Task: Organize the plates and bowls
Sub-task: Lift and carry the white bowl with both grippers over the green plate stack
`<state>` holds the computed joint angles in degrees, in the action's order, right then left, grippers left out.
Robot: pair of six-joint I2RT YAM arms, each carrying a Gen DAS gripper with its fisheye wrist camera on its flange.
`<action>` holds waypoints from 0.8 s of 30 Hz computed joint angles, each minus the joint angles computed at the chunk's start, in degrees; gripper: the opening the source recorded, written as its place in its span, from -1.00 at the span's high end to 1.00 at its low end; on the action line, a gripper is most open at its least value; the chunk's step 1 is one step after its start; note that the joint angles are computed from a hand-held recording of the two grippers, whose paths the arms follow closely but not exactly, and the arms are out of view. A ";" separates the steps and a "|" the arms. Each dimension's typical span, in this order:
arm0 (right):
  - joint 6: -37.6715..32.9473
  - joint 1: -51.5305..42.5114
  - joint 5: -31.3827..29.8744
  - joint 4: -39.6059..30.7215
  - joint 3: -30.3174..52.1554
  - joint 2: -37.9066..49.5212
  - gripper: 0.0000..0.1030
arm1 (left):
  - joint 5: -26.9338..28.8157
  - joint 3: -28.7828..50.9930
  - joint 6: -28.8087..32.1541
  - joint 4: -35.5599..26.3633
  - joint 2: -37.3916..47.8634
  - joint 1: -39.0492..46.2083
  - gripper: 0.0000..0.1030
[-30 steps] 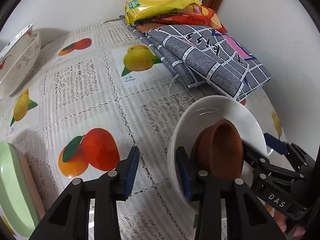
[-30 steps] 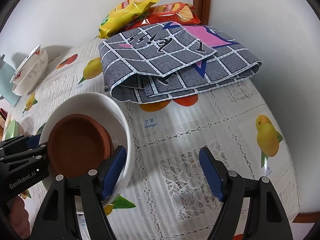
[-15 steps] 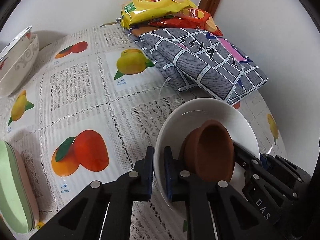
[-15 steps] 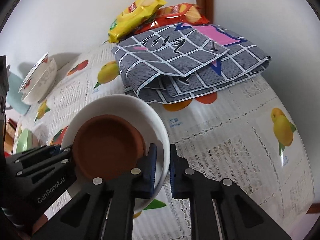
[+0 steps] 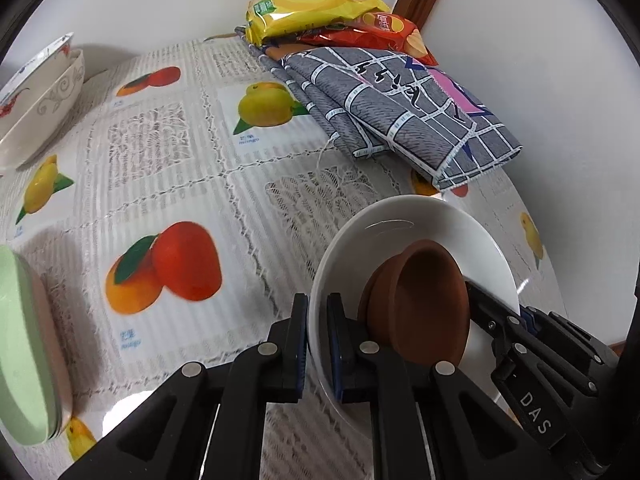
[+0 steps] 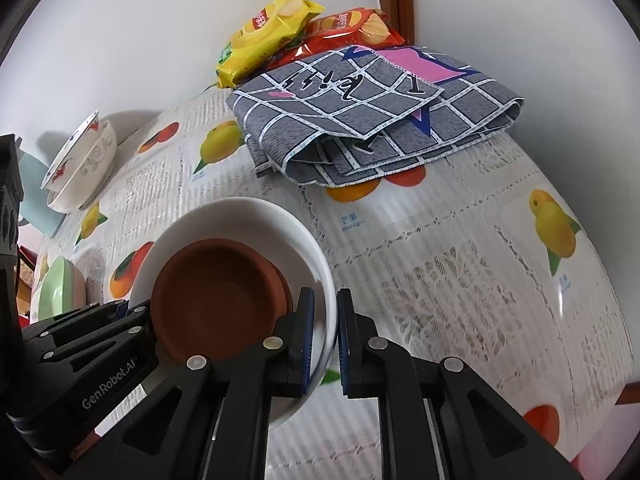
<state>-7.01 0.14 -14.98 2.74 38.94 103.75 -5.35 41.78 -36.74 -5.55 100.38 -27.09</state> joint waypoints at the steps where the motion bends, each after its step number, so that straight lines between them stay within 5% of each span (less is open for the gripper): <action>1: 0.15 -0.09 -0.46 -0.12 -0.67 -0.72 0.79 | -0.93 -0.65 -0.17 -0.42 -1.19 -0.48 0.81; 24: 4.56 5.58 -0.54 -8.46 -11.15 -25.07 0.79 | -7.24 -10.43 -3.78 -13.31 -27.47 -3.83 0.81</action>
